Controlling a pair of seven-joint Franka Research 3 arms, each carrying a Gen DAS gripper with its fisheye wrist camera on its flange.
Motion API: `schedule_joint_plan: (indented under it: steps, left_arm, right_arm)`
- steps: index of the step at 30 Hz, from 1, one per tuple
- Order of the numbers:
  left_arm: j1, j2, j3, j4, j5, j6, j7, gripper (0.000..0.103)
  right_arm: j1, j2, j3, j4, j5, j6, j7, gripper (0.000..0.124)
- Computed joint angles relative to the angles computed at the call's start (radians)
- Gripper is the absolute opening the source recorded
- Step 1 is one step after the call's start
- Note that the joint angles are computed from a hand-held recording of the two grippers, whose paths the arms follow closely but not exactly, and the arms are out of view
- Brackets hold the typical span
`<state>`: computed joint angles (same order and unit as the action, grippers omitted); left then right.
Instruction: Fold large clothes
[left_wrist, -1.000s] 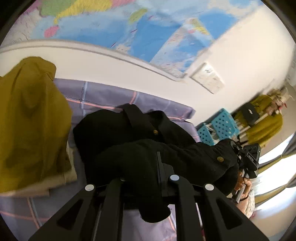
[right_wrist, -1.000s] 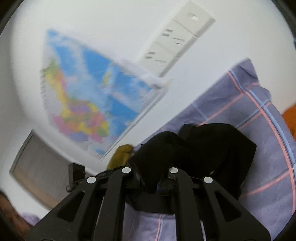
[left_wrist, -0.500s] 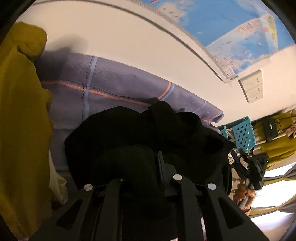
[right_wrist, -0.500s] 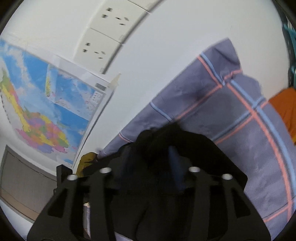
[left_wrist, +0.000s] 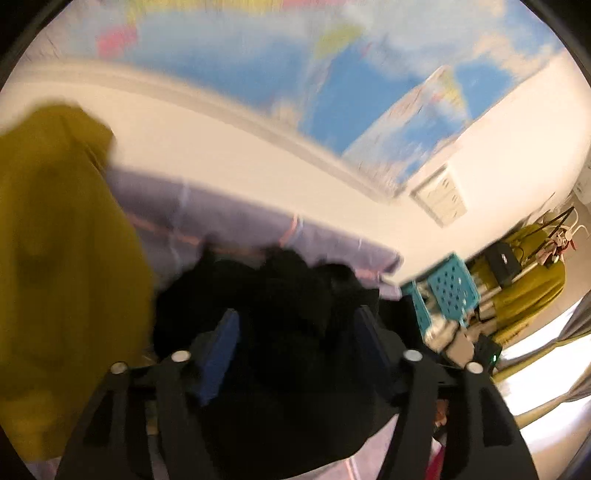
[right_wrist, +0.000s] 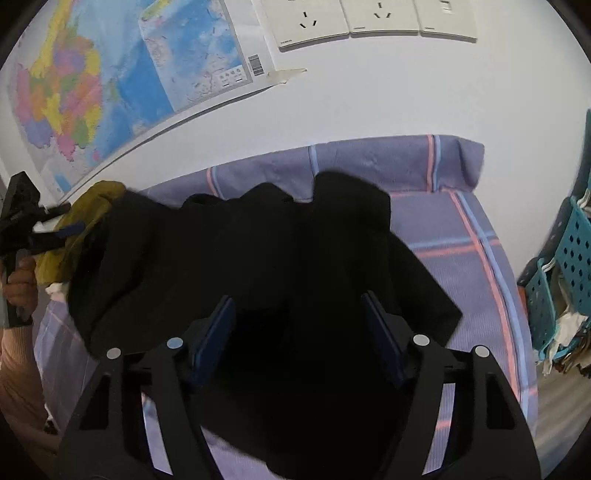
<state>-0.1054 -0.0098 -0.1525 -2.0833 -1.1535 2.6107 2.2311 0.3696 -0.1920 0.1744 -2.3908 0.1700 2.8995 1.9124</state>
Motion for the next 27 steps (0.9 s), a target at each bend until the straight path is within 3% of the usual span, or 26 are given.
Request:
schedule_joint_plan:
  steps: [3, 7, 10, 11, 12, 13, 14, 15, 16, 18, 20, 21, 23, 24, 25, 27]
  left_arm:
    - [-0.028, -0.097, -0.004, -0.092, -0.062, 0.047, 0.151, 0.064]
    - [-0.111, -0.146, -0.027, -0.175, 0.065, 0.087, 0.196, 0.067]
    - [-0.17, -0.099, -0.05, -0.179, 0.18, 0.104, 0.163, 0.067]
    - [-0.18, -0.072, -0.057, -0.168, 0.228, 0.107, 0.126, 0.067]
    - [-0.188, -0.045, -0.069, -0.162, 0.284, 0.151, 0.081, 0.062]
    - [-0.194, -0.024, -0.08, -0.167, 0.343, 0.22, 0.04, 0.042]
    - [-0.193, -0.011, -0.083, -0.166, 0.407, 0.248, -0.005, 0.031]
    - [-0.185, 0.013, -0.077, -0.138, 0.455, 0.239, -0.06, 0.008]
    - [-0.172, 0.028, -0.072, -0.109, 0.444, 0.207, -0.077, 0.003]
    - [-0.142, 0.048, -0.067, -0.075, 0.444, 0.198, -0.106, 0.003]
    - [-0.107, 0.062, -0.075, -0.041, 0.311, 0.175, -0.008, 0.004]
    - [-0.098, 0.068, -0.08, -0.038, 0.286, 0.179, 0.009, 0.007]
    - [-0.097, 0.092, -0.08, -0.043, 0.39, 0.195, -0.097, 0.022]
    - [-0.099, 0.095, -0.079, -0.051, 0.423, 0.189, -0.133, 0.035]
    - [-0.085, 0.081, -0.098, -0.078, 0.396, 0.206, -0.099, 0.035]
    - [-0.078, 0.015, -0.116, -0.138, 0.226, 0.248, 0.064, 0.041]
  right_arm:
    - [0.018, -0.074, -0.006, -0.075, 0.036, 0.033, -0.022, 0.074]
    - [0.022, -0.127, -0.001, -0.131, 0.063, 0.007, -0.03, 0.07]
    - [0.032, -0.134, -0.011, -0.165, 0.103, 0.042, -0.03, 0.034]
    - [0.031, -0.141, -0.012, -0.173, 0.108, 0.053, -0.032, 0.005]
    - [0.05, -0.151, -0.034, -0.18, 0.133, 0.065, -0.053, 0.006]
    - [0.058, -0.158, -0.042, -0.182, 0.168, 0.072, -0.082, 0.006]
    - [0.03, -0.169, -0.024, -0.181, 0.132, 0.071, -0.059, 0.005]
    - [-0.018, -0.181, 0.014, -0.176, 0.09, 0.06, -0.031, 0.005]
    - [-0.049, -0.202, 0.03, -0.17, 0.058, 0.064, -0.02, 0.005]
    - [-0.131, -0.239, 0.073, -0.165, -0.033, 0.091, 0.039, 0.004]
    - [-0.142, -0.241, 0.068, -0.165, -0.016, 0.145, 0.036, 0.004]
    - [-0.155, -0.214, 0.075, -0.143, -0.025, 0.127, 0.038, 0.004]
    - [-0.194, -0.156, 0.11, -0.102, -0.076, 0.043, 0.073, 0.005]
    - [-0.184, -0.139, 0.102, -0.099, -0.081, 0.016, 0.077, 0.005]
    - [-0.139, -0.105, 0.065, -0.09, -0.029, -0.02, 0.04, 0.007]
    - [-0.132, -0.09, 0.063, -0.112, -0.064, -0.019, 0.099, 0.009]
